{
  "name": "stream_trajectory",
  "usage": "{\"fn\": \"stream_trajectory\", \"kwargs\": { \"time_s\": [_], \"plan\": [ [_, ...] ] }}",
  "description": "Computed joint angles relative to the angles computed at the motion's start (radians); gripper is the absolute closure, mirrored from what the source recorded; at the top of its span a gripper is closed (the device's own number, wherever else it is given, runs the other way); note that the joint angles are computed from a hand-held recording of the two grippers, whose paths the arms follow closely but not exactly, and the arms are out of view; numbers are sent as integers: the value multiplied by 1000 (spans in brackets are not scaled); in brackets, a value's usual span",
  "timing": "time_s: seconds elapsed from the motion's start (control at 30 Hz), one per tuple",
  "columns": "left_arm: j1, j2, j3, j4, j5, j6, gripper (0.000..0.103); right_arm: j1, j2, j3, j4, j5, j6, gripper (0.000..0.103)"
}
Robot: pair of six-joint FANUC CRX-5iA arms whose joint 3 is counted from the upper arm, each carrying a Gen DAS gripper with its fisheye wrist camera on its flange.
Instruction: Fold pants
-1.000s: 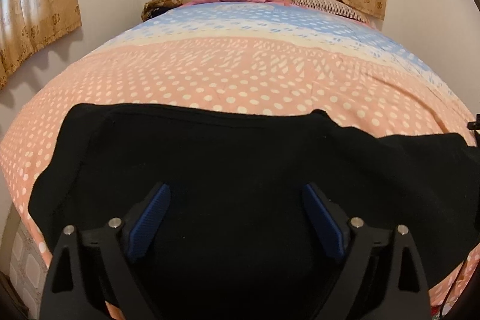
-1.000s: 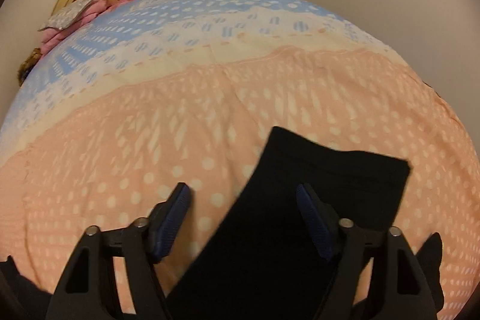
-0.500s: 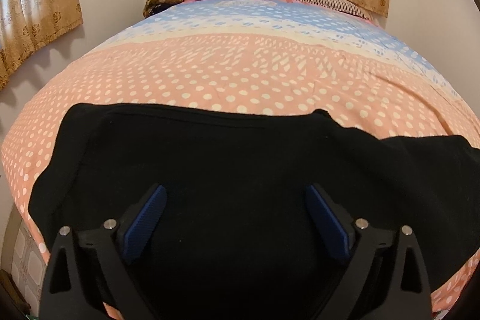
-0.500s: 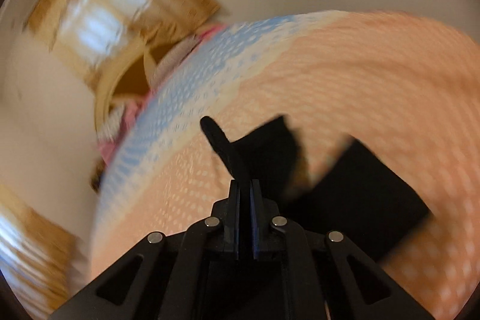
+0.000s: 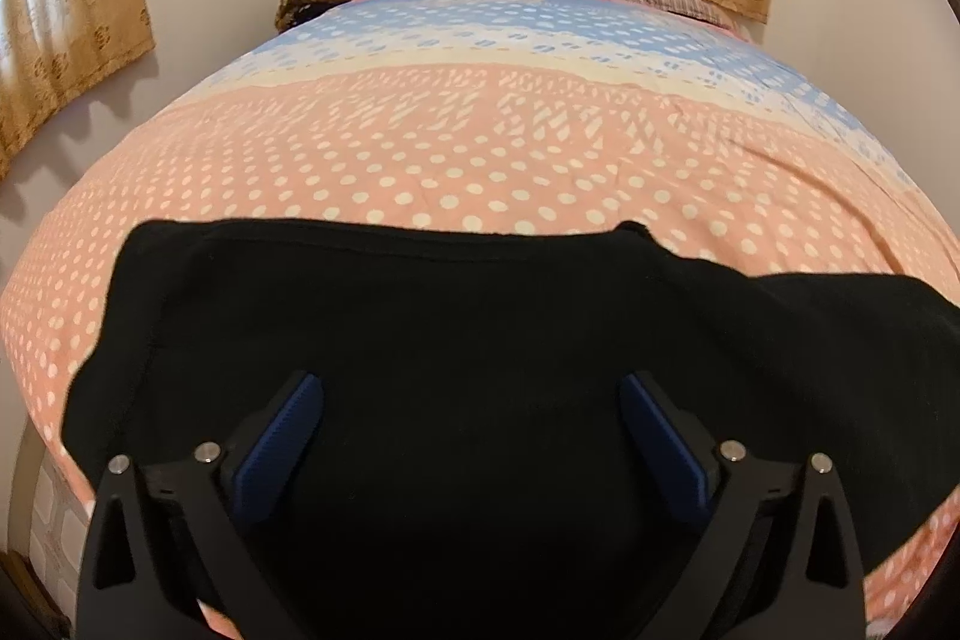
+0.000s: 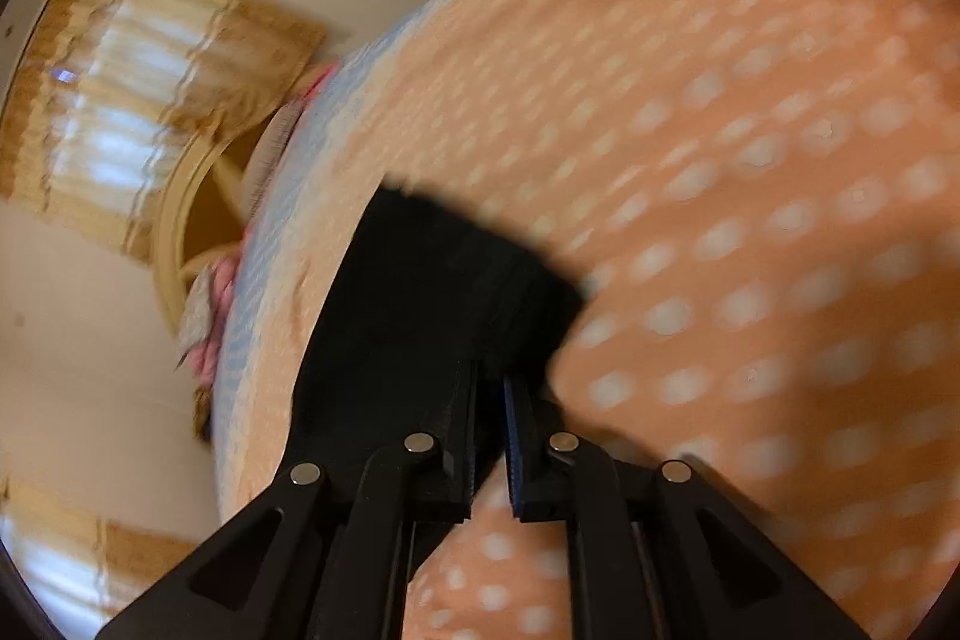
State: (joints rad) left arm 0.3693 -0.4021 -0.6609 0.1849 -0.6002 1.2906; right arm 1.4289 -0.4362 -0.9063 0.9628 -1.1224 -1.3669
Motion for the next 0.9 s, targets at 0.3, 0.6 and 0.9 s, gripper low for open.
{"fn": "stream_trajectory", "kwargs": {
  "time_s": [0.3,0.6,0.9],
  "plan": [
    [-179,-134,-105,258,98,-404,2,-5,179,268,-61,6,620,94],
    [-408,-96,-149,361,132,-544,2,-106,285,163,231,516,210,88],
    [-378,-106,-169,350,54,-536,2,-193,322,133,454,521,-14,56]
  ]
}}
